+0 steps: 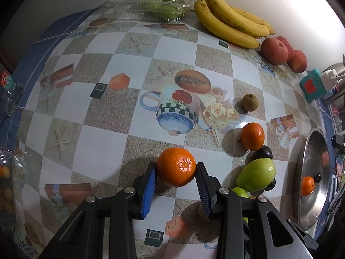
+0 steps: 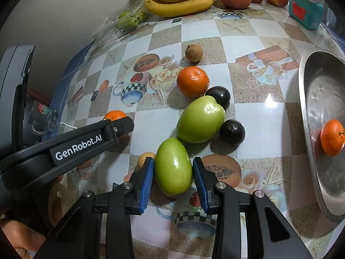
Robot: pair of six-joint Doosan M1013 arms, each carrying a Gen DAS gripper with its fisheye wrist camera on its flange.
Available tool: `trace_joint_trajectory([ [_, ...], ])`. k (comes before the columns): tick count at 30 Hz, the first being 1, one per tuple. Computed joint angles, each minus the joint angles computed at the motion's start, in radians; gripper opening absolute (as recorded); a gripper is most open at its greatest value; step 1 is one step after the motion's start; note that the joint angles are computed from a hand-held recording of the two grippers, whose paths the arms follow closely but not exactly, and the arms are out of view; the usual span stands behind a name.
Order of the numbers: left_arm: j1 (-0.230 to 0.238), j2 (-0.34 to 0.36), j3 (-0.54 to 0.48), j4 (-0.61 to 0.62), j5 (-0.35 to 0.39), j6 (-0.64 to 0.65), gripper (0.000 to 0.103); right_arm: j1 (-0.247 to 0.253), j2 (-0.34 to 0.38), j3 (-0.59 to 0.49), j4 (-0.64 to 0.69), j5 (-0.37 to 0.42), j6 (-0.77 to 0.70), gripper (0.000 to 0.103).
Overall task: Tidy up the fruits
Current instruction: 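Carry the tangerine with the left tool while the right tool carries the green fruit to the bowl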
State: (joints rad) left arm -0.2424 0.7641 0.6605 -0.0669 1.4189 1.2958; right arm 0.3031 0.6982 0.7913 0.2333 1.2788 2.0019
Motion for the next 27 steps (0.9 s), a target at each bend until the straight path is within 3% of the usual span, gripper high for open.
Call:
trace_joint_trajectory([
  [18, -0.007, -0.034, 0.018, 0.028, -0.058, -0.015, 0.039, -0.02, -0.066, 0.057, 0.04, -0.115, 0.004, 0.038],
  [27, -0.014, -0.048, 0.026, 0.051, -0.078, -0.029, 0.039, -0.027, -0.084, 0.071, -0.006, -0.13, 0.043, 0.038],
])
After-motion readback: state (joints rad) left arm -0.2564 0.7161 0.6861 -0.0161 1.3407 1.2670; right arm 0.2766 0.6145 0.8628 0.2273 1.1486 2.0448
